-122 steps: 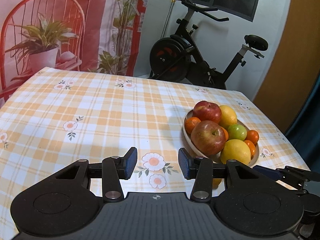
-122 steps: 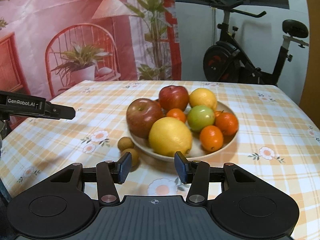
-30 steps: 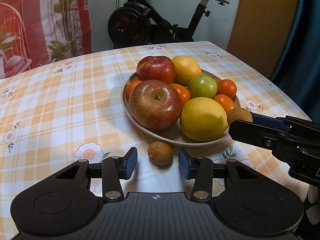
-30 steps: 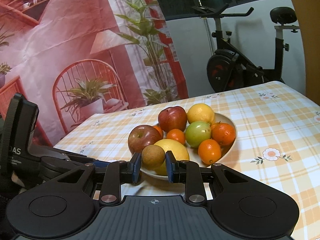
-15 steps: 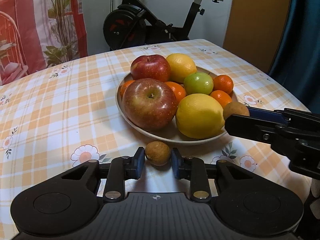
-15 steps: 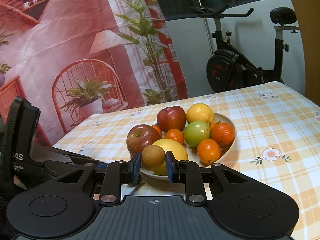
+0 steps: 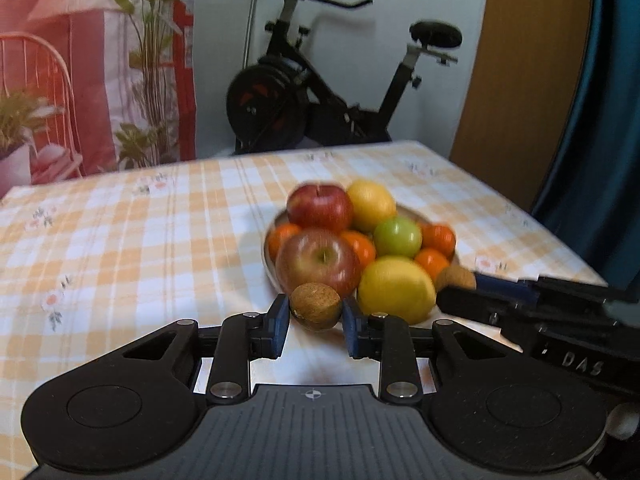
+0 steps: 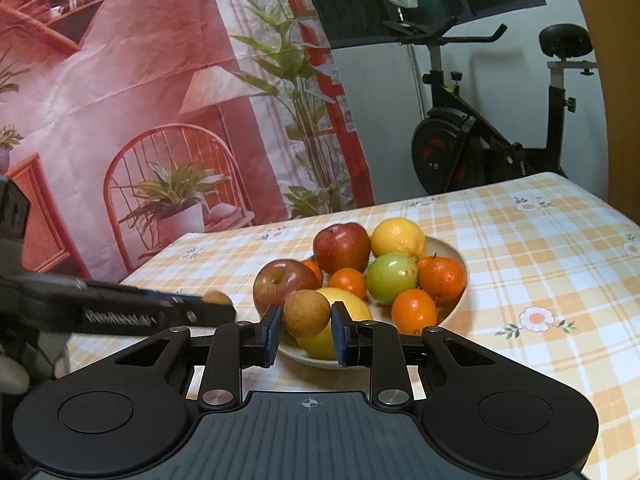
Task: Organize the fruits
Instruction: 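Carry both kiwis over the plate with the left and right grippers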
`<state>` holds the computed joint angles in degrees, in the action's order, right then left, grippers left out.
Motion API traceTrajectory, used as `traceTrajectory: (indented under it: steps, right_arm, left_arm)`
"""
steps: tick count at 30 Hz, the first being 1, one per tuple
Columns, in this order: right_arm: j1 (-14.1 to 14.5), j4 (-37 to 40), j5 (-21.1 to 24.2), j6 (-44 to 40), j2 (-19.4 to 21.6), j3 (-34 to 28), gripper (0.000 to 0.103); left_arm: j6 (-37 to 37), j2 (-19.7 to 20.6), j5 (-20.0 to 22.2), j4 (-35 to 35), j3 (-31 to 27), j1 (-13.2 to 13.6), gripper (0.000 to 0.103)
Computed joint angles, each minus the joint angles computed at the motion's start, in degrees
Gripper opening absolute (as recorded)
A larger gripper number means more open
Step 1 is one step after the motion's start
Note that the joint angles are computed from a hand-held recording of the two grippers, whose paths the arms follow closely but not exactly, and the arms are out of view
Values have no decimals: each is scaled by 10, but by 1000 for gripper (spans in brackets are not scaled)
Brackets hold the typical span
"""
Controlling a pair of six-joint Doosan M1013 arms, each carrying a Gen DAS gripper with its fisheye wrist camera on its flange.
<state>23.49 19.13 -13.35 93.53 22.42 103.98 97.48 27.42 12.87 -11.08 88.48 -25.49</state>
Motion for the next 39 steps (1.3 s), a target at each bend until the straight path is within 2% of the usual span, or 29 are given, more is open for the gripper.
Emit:
traceTrajectory:
  steps: [6, 8, 14, 19, 26, 39]
  right_arm:
    - [-3, 61, -15, -60, -4, 1, 24]
    - [-5, 86, -21, -89, -4, 1, 24]
    - [-8, 214, -37, -230, 0, -1, 24]
    - [-9, 287, -36, -306, 8, -3, 24]
    - [-8, 303, -25, -338, 19, -9, 24]
    - [-17, 224, -2, -250, 23, -10, 24]
  left_arm:
    - [-11, -4, -31, 24, -10, -5, 30]
    - [18, -1, -33, 1, -18, -5, 30]
    - [82, 15, -28, -43, -45, -10, 30]
    - [121, 33, 1, -71, -69, -14, 30]
    - [130, 56, 45, -76, -99, -14, 30]
    - [114, 85, 103, -66, -141, -16, 30]
